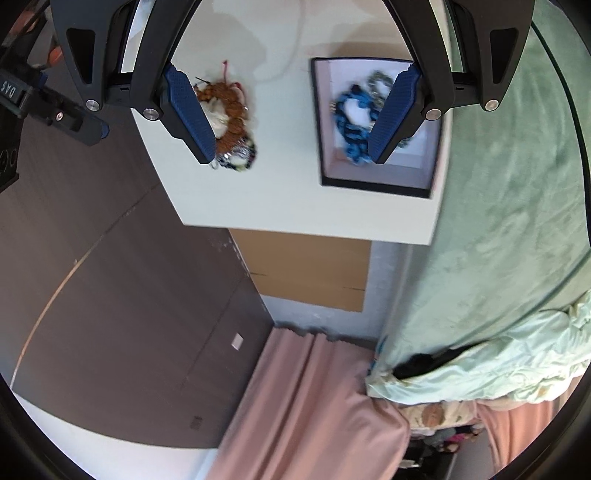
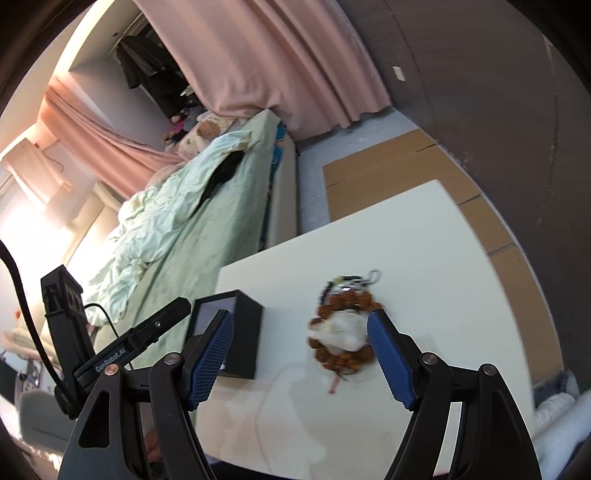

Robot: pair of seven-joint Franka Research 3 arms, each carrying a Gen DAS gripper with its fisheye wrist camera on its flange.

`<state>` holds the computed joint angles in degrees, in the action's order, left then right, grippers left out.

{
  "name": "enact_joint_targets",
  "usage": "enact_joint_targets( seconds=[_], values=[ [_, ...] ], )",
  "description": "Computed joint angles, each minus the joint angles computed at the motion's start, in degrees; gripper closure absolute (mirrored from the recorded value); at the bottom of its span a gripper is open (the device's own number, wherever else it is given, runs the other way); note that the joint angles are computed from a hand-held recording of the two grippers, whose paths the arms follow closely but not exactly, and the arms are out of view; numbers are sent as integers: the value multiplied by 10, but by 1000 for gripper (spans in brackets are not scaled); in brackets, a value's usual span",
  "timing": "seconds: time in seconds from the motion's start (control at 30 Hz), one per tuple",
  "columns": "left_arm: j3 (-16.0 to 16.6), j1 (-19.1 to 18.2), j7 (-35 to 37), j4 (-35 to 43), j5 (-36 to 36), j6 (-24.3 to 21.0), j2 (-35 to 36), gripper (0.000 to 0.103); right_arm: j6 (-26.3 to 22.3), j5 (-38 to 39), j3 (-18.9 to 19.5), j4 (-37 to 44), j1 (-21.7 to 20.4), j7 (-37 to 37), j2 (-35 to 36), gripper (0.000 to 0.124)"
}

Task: Organize jewelry
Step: 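Grasp the brown rudraksha bead bracelet with the left gripper and lift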

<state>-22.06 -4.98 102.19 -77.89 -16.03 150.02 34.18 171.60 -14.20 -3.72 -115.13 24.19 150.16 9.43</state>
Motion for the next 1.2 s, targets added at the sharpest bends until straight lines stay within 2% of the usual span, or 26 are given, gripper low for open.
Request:
enact_joint_targets(
  seconds=[0.13, 0.27, 0.43, 0.5, 0.53, 0.67, 0.93, 1.2],
  values=[
    [-13, -2, 19, 0, -4, -10, 4, 18, -11, -11, -2, -33, -10, 18, -27, 49],
    [-23, -4, 40, -14, -18, 0, -1, 18, -12, 71, 32, -57, -48, -42, -39, 49],
    [-23, -14, 54, -21, -16, 2, -1, 19, -7, 129, 46, -82, -65, -76, -52, 49],
    [-18, -21, 51, -22, -10, 4, 0, 25, -11, 135, 47, -84, -68, -78, -53, 49],
    [-14, -27, 47, -18, -3, 0, 3, 32, -10, 145, 49, -86, -70, -84, -53, 49],
    [4, -49, 24, 4, 30, -32, 18, 48, -9, 156, 49, -93, -73, -85, -56, 49],
    [33, -85, -21, 46, 95, -71, 52, 63, -11, 184, 54, -94, -79, -106, -55, 49],
    [40, -105, -43, 89, 130, -88, 89, 64, -20, 173, 51, -90, -76, -98, -54, 49]
  ],
)
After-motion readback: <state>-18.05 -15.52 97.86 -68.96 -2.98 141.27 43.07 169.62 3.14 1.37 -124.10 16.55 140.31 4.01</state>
